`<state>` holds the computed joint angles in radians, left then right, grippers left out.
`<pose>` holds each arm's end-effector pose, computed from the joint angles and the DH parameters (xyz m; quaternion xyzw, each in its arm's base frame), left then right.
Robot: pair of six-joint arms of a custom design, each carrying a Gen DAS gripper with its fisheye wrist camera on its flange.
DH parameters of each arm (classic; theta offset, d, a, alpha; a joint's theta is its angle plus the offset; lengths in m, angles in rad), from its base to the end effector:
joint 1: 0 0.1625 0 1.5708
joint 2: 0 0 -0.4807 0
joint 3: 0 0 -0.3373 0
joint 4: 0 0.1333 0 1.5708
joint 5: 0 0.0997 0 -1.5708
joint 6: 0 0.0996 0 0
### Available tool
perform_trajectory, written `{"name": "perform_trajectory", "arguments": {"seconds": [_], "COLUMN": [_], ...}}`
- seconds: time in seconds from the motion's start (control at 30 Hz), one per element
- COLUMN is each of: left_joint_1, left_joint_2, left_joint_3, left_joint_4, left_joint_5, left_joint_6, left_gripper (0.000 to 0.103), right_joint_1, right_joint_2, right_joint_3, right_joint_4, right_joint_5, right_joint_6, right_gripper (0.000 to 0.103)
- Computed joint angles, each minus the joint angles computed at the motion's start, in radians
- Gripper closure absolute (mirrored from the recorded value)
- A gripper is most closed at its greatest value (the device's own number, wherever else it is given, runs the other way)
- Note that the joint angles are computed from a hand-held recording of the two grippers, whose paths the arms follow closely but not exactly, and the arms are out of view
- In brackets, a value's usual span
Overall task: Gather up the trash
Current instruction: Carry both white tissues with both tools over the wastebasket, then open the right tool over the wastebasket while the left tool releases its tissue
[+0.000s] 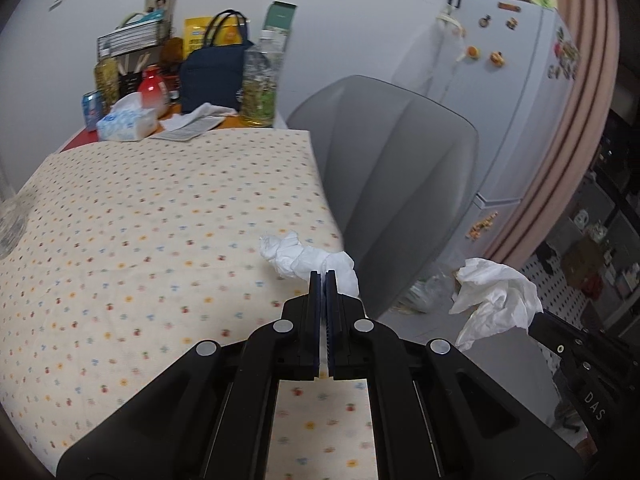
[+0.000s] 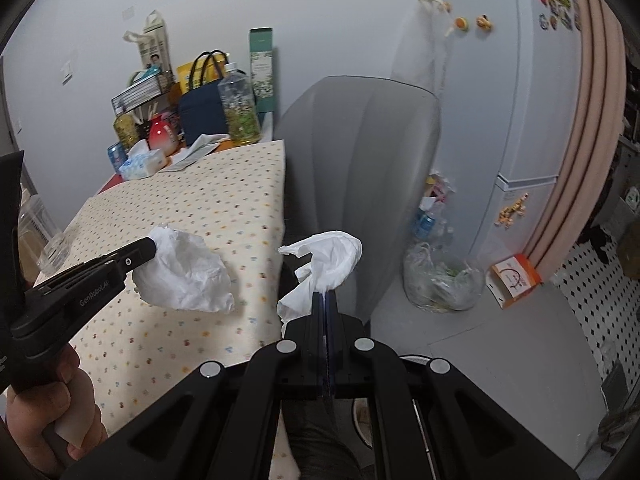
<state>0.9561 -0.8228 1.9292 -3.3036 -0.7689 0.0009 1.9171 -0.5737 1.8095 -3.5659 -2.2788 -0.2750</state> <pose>-0.1783 -0.6078 0.2156 0.1508 0.8712 -0.3826 0.2683 0.2814 -0.5778 0.1186 0.1440 -0.8688 0.3589 0.3094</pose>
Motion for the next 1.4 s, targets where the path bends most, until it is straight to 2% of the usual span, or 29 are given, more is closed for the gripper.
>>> {"name": "perform_trajectory", "arguments": {"seconds": [0.4,0.83,1.2,1.4], "left_joint_1": [-0.051,-0.069,-0.055,-0.051], "left_joint_2": [0.130,0.241,0.290,0.304], "left_joint_3": [-0.074,-0.138,-0.175,-0.187], "left_joint_4": [0.077,0.161,0.222,0.245], "left_joint_5": [-0.033,-0.067,-0.057,-0.044], "left_joint_6": [0.013,-0.001,-0.018,-0.030], "left_gripper": [0.100,0.100,0.100,0.100], "right_joint_1": [-0.105,-0.229,-0.311,-0.345], "right_joint_2": [-0.086,-0.121,-0.105,-0.099], "right_joint_3": [0.146,0.245,0.260,0.242], "right_joint_4": [-0.109,-0.162,-0.151,-0.090], "right_joint_5": [0.013,0.041,0.084,0.104], "right_joint_6": [0.036,0.078,0.100,0.143], "right_gripper": [0.100,0.100,0.100,0.097]}}
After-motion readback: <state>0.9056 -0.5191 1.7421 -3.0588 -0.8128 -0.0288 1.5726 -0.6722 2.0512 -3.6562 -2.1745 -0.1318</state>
